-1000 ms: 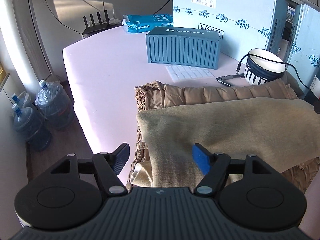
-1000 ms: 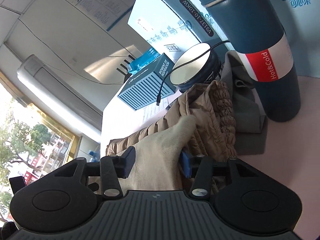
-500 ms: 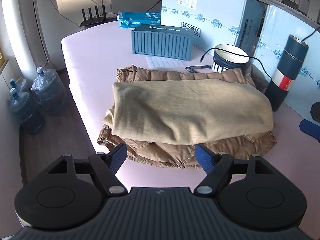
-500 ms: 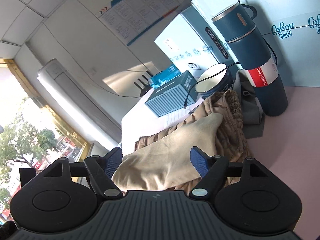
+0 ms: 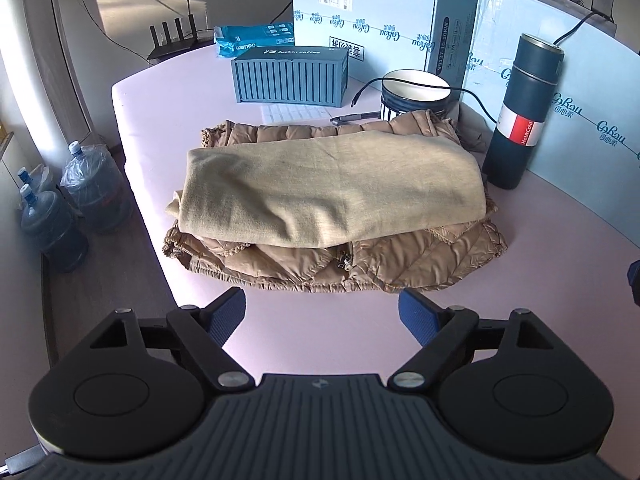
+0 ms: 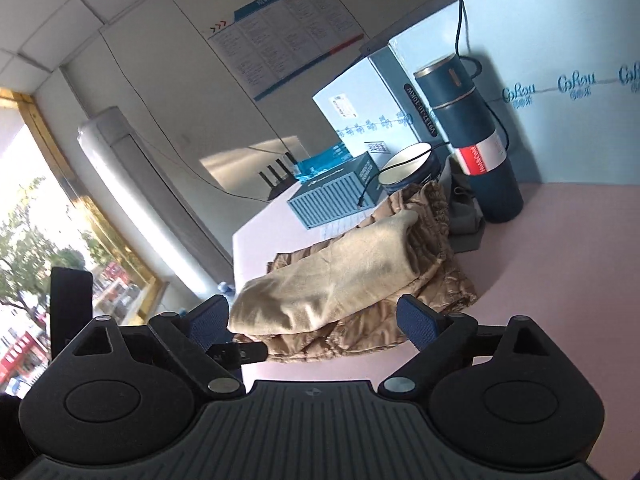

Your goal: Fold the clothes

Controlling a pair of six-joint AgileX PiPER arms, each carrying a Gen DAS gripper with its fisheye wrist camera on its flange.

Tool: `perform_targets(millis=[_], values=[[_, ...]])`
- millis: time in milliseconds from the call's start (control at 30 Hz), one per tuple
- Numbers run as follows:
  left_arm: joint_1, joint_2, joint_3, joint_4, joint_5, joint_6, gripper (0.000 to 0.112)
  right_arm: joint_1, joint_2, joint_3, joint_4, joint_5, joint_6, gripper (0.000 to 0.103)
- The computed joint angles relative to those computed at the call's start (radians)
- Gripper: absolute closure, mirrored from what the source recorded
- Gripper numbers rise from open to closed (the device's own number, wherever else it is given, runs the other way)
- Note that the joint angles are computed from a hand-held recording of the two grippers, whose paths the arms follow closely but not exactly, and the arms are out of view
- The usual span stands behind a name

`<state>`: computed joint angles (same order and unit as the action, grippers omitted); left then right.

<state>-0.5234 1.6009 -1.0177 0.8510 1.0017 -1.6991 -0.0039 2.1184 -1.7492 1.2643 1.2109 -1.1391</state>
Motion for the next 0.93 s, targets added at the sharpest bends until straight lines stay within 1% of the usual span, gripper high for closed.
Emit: perform_targets(millis=[67, 100, 133, 233, 333, 467, 567, 933], values=[[-0.01, 0.001, 0.001, -0.006, 0.008, -0.025, 0.03, -0.003, -0.055, 0.057, -0.016, -0.054, -0.076, 0.005], [-0.012, 0.002, 0.0, -0.01, 0.01, -0.037, 0.03, -0.008, -0.075, 0.09, -0.008, -0.066, -0.117, 0.004], [-0.013, 0.005, -0.003, -0.014, 0.013, -0.049, 0.03, -0.014, -0.093, 0.124, 0.003, -0.072, -0.157, 0.002], [-0.026, 0.019, -0.01, -0.017, 0.031, -0.115, 0.03, -0.024, -0.134, 0.22, 0.024, -0.086, -0.255, 0.001], [-0.021, 0.029, -0.003, -0.021, 0.013, -0.121, 0.029, -0.028, -0.148, 0.278, 0.034, -0.082, -0.327, 0.001], [-0.015, 0.044, 0.005, -0.038, -0.011, -0.122, 0.029, -0.039, -0.139, 0.283, 0.021, -0.066, -0.291, 0.001], [-0.021, 0.054, 0.006, -0.034, -0.014, -0.118, 0.029, -0.047, -0.133, 0.274, 0.003, -0.057, -0.277, 0.001], [-0.029, 0.075, -0.02, -0.033, -0.047, -0.058, 0.029, -0.092, -0.163, 0.325, -0.012, -0.03, -0.284, 0.001]])
